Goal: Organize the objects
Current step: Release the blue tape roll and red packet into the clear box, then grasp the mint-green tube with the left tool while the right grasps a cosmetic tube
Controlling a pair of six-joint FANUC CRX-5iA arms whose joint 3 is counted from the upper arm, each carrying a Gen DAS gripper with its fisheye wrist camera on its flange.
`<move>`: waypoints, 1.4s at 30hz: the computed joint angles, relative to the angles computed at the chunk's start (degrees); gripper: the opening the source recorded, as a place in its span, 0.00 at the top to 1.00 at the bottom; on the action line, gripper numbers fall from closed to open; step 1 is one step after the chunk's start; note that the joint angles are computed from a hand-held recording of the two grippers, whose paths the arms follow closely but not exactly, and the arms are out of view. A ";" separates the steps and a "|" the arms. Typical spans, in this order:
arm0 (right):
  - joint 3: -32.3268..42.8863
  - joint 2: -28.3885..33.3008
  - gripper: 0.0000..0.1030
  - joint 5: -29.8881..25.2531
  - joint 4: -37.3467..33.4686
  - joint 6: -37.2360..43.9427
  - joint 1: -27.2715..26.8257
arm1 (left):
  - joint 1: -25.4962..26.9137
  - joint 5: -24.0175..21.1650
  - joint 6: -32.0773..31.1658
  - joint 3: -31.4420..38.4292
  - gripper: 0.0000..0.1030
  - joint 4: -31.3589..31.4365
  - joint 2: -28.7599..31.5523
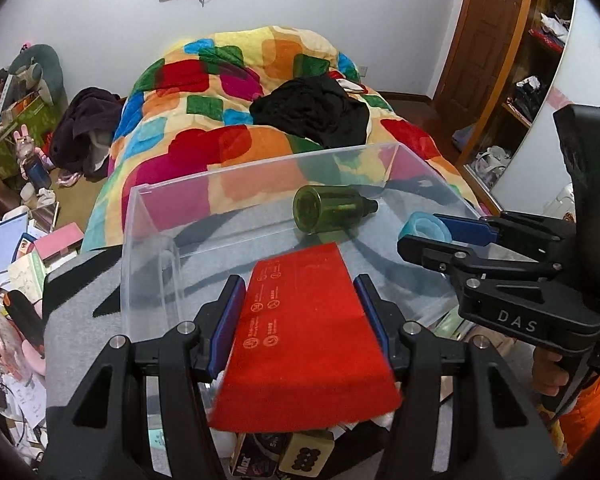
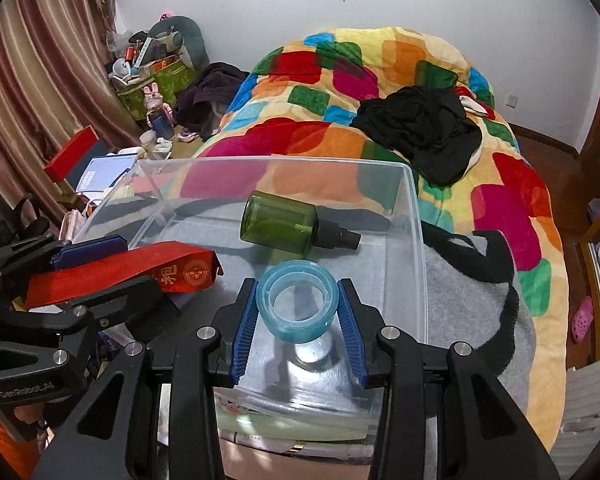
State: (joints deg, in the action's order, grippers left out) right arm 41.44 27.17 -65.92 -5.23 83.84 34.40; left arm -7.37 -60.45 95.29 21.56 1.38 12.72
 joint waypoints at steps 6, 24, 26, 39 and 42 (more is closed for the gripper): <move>-2.54 -2.33 0.56 1.53 -0.45 0.83 0.11 | -0.36 0.88 -0.76 -0.59 0.44 -0.64 -1.60; -25.04 -18.80 0.24 16.76 7.19 -0.51 2.85 | -2.18 3.67 7.49 -9.67 0.07 -11.52 -12.69; -27.93 -20.43 0.22 17.69 8.61 -1.39 3.07 | -1.86 3.37 7.58 -11.17 0.07 -11.49 -13.54; -32.57 -21.57 0.21 13.58 7.85 -3.00 1.30 | 4.17 1.48 9.95 -18.37 0.07 -11.22 -16.51; -31.23 -20.64 0.21 12.04 5.09 -2.36 0.16 | 7.57 3.42 6.41 -19.60 0.07 -4.53 -15.34</move>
State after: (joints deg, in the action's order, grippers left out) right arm 10.21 6.53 -53.88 -0.14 81.48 34.57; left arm 0.21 -57.03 101.70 1.97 -3.15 -2.62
